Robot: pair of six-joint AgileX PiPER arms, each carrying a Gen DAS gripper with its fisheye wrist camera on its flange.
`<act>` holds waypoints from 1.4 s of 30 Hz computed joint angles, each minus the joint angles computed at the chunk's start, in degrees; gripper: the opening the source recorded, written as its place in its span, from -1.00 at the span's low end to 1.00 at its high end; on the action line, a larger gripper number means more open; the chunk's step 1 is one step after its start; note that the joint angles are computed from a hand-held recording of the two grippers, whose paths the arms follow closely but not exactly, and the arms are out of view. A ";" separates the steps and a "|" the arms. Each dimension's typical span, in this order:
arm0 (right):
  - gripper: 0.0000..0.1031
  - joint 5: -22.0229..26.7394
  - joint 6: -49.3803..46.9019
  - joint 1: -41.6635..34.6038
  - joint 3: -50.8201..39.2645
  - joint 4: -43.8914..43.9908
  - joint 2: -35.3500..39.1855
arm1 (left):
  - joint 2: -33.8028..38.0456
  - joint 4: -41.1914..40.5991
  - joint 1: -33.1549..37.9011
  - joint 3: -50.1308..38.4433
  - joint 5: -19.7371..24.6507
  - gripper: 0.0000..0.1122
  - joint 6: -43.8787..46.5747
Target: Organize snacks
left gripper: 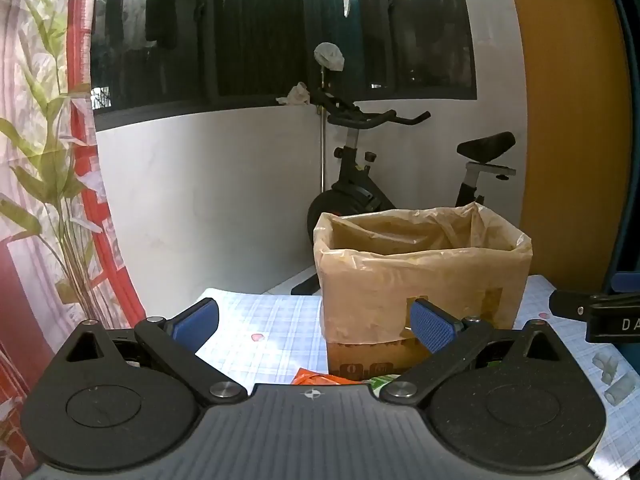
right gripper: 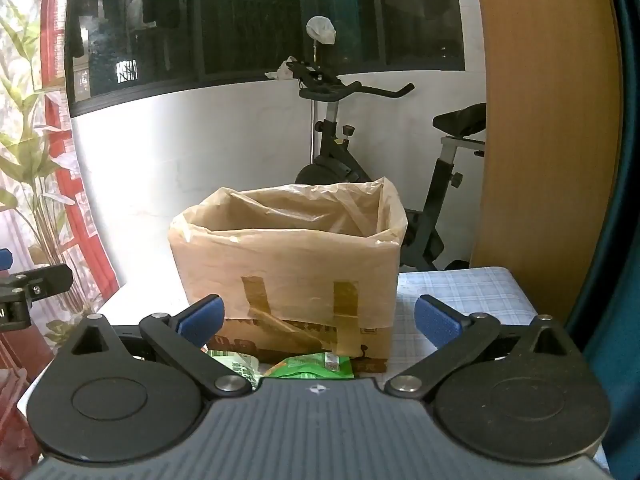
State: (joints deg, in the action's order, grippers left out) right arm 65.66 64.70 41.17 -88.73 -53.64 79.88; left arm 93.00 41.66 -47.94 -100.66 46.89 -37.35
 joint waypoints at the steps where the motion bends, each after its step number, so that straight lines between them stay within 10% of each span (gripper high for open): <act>1: 1.00 0.06 0.04 0.05 0.06 0.04 -0.10 | -0.14 0.39 -0.02 0.19 -0.02 0.83 -0.26; 42: 1.00 -1.99 0.36 -1.66 1.23 1.05 0.67 | 0.32 -0.76 1.04 0.55 0.05 0.82 -1.84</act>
